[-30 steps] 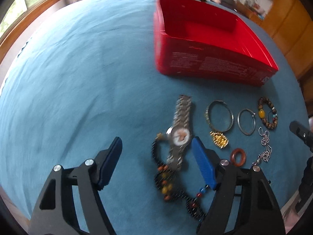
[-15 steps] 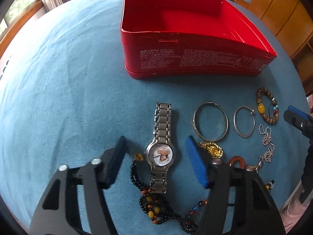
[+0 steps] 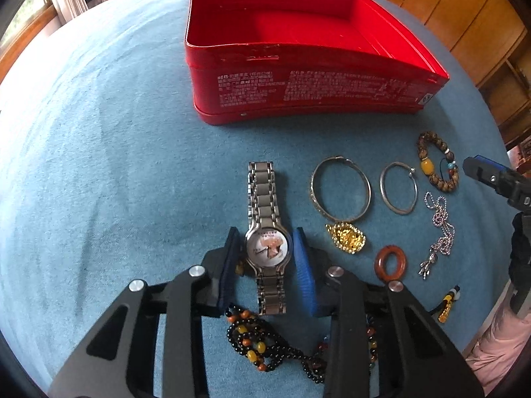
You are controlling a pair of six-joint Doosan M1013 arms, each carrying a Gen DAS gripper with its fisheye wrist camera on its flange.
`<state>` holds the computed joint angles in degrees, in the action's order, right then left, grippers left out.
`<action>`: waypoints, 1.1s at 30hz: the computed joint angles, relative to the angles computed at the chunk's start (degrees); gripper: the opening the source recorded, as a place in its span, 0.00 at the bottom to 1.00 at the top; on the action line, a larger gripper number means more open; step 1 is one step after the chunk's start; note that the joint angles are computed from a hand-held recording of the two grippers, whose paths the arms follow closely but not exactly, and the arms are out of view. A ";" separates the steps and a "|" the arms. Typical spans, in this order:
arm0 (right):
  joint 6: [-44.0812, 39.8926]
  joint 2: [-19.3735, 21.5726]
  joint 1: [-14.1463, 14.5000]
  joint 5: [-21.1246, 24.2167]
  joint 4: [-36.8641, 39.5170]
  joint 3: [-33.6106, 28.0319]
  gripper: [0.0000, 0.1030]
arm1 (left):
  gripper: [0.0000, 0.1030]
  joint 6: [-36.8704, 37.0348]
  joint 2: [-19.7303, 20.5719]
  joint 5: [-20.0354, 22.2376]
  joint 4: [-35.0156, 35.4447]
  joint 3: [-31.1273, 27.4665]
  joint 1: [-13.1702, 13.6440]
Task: Organize jewelry
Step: 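Grasp the silver wristwatch with the left tool while the right tool grasps the wooden bead bracelet, then carry the watch into the red tin and open the left tool while the right tool releases the bracelet there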
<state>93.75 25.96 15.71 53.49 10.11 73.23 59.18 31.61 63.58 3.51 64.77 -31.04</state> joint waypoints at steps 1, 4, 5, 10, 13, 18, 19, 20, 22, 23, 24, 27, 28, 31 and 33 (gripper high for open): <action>0.22 0.14 -0.05 0.30 -0.21 -0.19 0.79 | 0.31 0.25 0.06 -0.25 -0.41 -0.10 0.16; 0.20 1.27 -0.29 2.28 -0.34 -1.60 0.73 | 0.31 1.31 0.88 -0.35 -1.42 -1.25 1.00; 0.14 1.50 -0.37 2.78 -0.27 -1.81 0.70 | 0.31 1.43 1.07 -0.31 -1.51 -1.56 1.11; -1.81 3.36 -0.51 5.46 1.38 -4.00 0.61 | 0.31 1.94 1.97 -0.20 -1.93 -2.98 1.50; -2.61 3.80 0.14 5.27 0.06 -4.56 0.50 | 0.31 1.26 1.95 -0.51 -1.93 -2.95 1.30; -4.83 3.81 0.11 5.24 2.55 -4.44 0.18 | 0.31 -0.33 0.85 -2.29 -2.16 -1.00 1.37; -5.22 3.48 -0.06 4.82 3.57 -3.94 0.18 | 0.31 -0.52 0.53 -2.49 -2.20 -0.56 1.42; -5.98 3.13 -0.34 4.69 5.28 -3.44 0.18 | 0.31 -0.63 0.00 -2.89 -2.27 0.25 1.53; -9.66 2.09 -1.56 4.42 12.30 -2.03 0.18 | 0.31 -0.68 -1.27 -4.03 -2.35 1.74 1.69; -10.80 1.57 -1.88 4.10 14.02 -1.38 0.18 | 0.31 -0.82 -1.75 -4.46 -2.11 2.23 1.70; -11.89 0.92 -2.18 3.61 15.63 -0.80 0.18 | 0.31 -1.33 -2.00 -4.46 -1.78 2.16 1.51; -14.62 -0.59 -3.01 3.26 20.09 0.20 0.18 | 0.31 -1.82 -3.52 -6.07 -1.03 3.41 1.47; -15.89 -1.03 -3.29 3.52 21.69 0.38 0.18 | 0.31 -2.24 -4.16 -6.63 -0.43 3.78 1.39; -17.40 -1.80 -3.50 3.73 23.25 0.45 0.18 | 0.31 -2.25 -5.66 -8.42 0.35 5.16 1.25; -17.61 -2.11 -3.56 3.76 23.46 0.30 0.18 | 0.31 -2.08 -6.45 -9.11 0.36 5.68 1.23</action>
